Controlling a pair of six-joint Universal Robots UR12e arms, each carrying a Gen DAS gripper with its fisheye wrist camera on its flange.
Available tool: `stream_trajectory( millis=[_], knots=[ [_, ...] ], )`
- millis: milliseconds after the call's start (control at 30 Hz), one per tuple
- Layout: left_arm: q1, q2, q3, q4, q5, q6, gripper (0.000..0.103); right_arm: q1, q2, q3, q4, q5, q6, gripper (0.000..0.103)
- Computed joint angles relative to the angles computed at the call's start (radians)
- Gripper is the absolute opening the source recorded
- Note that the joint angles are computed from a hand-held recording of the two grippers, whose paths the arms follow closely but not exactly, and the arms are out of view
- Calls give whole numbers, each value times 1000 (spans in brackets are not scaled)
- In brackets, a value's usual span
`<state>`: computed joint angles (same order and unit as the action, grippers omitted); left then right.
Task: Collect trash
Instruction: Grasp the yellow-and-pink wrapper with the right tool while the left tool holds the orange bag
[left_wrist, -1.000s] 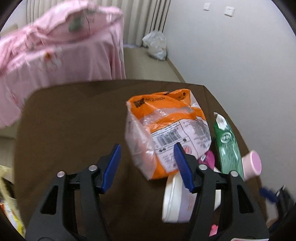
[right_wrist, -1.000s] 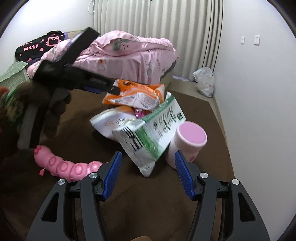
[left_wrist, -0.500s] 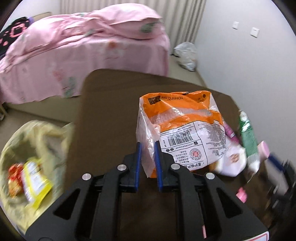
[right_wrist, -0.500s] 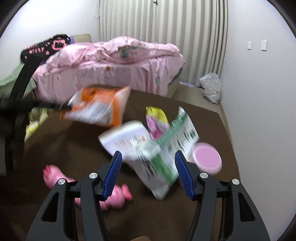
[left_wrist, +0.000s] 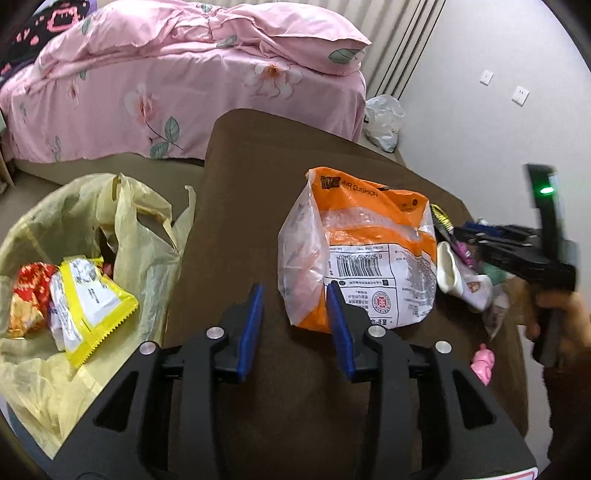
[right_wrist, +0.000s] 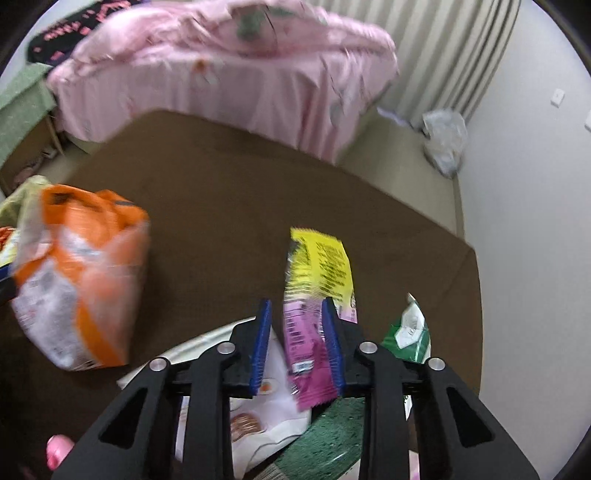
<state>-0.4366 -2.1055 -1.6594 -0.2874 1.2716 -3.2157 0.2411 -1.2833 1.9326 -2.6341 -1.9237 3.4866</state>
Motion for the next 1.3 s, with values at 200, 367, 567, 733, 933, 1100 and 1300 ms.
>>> stream_trajectory(
  millis=[200,367,567,733,933,1100,1300],
  knots=[
    [20,10,-22,32,-49,-29,38,-7,22,-13,68,11,44,19],
    [33,16,-35,40,-66,-44,41,12,7,4,-1,0,42,8],
    [40,18,-43,52,-63,-70,42,41,-54,47,-162,57,39,6],
    [34,18,-42,53,-47,-60,42,70,-102,94,-275,92,43,6],
    [24,15,-35,49,-31,-46,42,131,-136,126,-313,-90,-1,6],
    [20,18,-35,56,-30,-44,42,130,-177,165,-309,-39,33,6],
    [17,23,-37,55,-31,-40,42,157,-138,193,-284,48,64,9]
  ],
)
